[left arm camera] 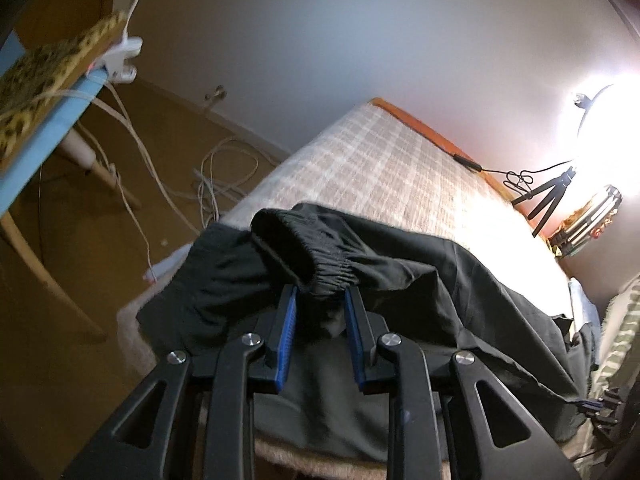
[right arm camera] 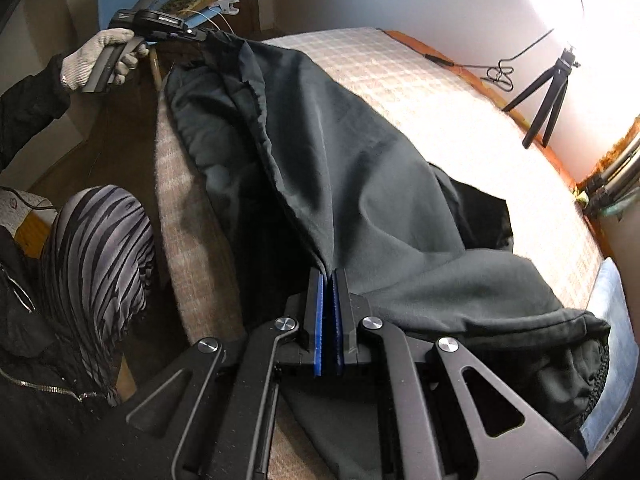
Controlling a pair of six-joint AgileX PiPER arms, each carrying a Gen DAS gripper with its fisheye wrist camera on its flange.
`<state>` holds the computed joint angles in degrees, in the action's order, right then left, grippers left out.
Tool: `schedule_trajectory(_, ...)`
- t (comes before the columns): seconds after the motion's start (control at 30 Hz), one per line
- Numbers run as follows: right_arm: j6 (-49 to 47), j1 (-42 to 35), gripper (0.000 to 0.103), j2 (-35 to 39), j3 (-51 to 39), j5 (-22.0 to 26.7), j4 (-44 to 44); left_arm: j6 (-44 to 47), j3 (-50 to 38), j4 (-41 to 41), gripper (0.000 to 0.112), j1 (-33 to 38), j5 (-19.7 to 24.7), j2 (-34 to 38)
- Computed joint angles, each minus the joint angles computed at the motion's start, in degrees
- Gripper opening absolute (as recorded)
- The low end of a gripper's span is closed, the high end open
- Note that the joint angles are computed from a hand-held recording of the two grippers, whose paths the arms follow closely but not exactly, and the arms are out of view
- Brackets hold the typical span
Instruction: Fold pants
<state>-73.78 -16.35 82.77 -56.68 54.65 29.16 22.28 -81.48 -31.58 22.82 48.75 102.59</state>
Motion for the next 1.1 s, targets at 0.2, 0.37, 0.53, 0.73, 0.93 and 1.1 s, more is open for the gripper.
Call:
schedule_trajectory(0.2,1.5,0.6,0.006,0.3,-1.4,0.5,-0.3,-1.4,1.5,1.7,0.021,0.1,-0.2,0.2)
schedule_trajectory(0.37,7.7,3.8,0.006,0.9,-6.3,1.8,-3.6,-1.4,3.3,5.5,0.021,-1.6,-2.2,-0.6)
schedule_trajectory(0.53,11.2,6.5,0.064,2.2,-15.4,6.1,-1.8,1.5,4.4,3.9,0.021,0.2,-2.1,-0.7)
schedule_trajectory(0.73,17.1,22.0,0.068,14.2,-30.5,5.1,1.9,4.7,4.7,0.5,0.021,2.0,-2.5,0.6)
schedule_trajectory(0.93,25.2,37.9,0.068,35.7,-51.8,3.3,-0.2,4.5,3.2,0.9,0.021,3.8,-3.7,2.6)
schedule_trajectory(1.1,32.2,45.2,0.068,52.6,-71.5,7.4,-3.2,7.2,1.8,-0.4,0.021,5.9,-2.5,4.2)
